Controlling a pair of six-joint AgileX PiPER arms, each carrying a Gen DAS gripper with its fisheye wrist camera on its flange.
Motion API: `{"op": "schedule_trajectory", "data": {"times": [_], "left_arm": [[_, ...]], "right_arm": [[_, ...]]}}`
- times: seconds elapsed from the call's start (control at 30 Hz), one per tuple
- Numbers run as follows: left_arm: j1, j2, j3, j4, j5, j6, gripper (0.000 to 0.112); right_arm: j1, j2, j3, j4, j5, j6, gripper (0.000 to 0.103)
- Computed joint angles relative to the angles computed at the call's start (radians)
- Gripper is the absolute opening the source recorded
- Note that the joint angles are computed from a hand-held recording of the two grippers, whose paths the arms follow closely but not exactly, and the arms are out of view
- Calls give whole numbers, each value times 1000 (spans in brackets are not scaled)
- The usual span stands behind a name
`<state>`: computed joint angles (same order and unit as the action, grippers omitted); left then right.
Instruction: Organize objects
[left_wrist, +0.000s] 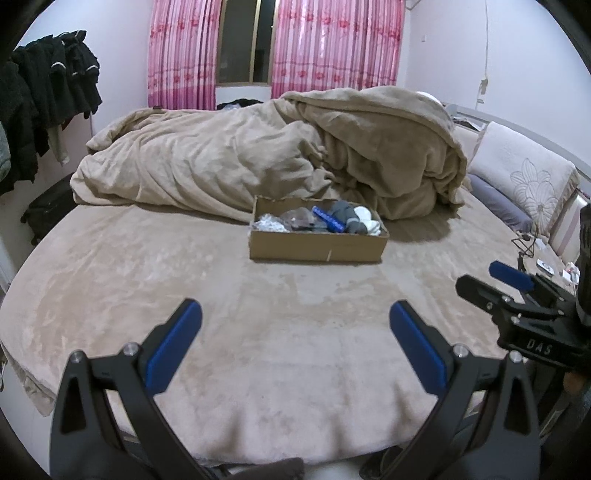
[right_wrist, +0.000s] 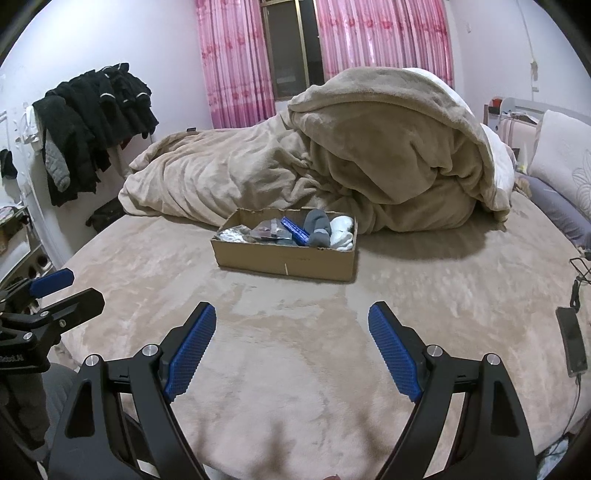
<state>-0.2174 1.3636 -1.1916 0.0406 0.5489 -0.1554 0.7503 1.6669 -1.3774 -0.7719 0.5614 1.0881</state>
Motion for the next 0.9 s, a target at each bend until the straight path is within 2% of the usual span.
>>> {"op": "schedule_trajectory", "data": {"times": [0.73,0.9], "left_arm": [[-23,-40,3,30,26,-34,102],[-18,-40,5,-2,28,-17,102]], "right_arm": [[13,-25,21,-22,2,34,87],[12,-26,22,-20,1,31,87]]}}
